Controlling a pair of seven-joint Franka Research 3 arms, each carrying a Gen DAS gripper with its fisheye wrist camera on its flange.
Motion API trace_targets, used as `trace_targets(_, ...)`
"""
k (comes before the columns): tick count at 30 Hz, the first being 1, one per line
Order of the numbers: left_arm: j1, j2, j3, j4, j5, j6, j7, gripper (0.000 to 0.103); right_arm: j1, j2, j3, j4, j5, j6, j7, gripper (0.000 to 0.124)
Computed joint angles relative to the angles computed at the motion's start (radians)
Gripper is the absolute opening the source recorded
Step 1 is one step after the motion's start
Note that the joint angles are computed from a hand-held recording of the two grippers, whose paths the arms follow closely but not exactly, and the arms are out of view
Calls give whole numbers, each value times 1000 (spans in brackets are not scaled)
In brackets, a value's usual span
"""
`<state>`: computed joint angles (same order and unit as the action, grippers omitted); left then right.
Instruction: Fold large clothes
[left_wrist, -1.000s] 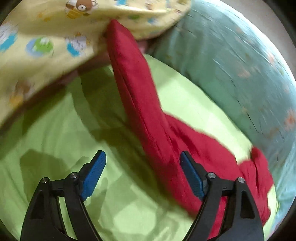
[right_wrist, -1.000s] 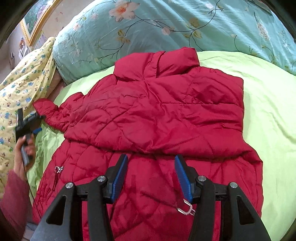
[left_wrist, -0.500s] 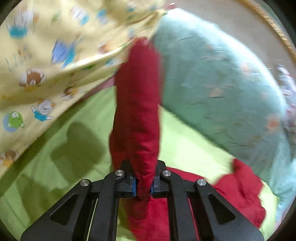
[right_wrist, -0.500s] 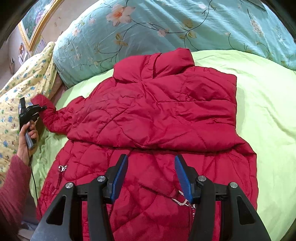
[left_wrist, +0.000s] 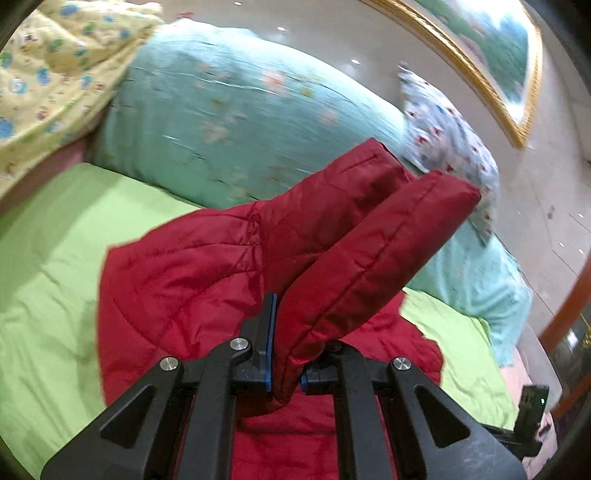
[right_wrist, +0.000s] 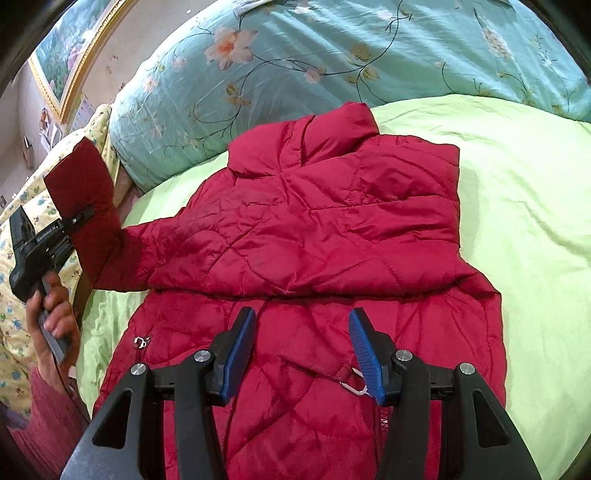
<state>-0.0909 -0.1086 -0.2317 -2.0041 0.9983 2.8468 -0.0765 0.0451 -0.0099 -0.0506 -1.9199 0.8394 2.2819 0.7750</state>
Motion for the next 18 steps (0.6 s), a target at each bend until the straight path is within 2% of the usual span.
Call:
trace_targets(6,-71,93,-23,90,2,-5,19,7,-12,2,-9,3,22,-15,3,55)
trace_targets(10,-137,181,-12,181,-19,-25,88,7,-24,11,-15,13,38,-31,10,55)
trace_targets(18,-277,395,16,410,-134,-143,304,7,-54,35,-22,49,60,-55,40,56)
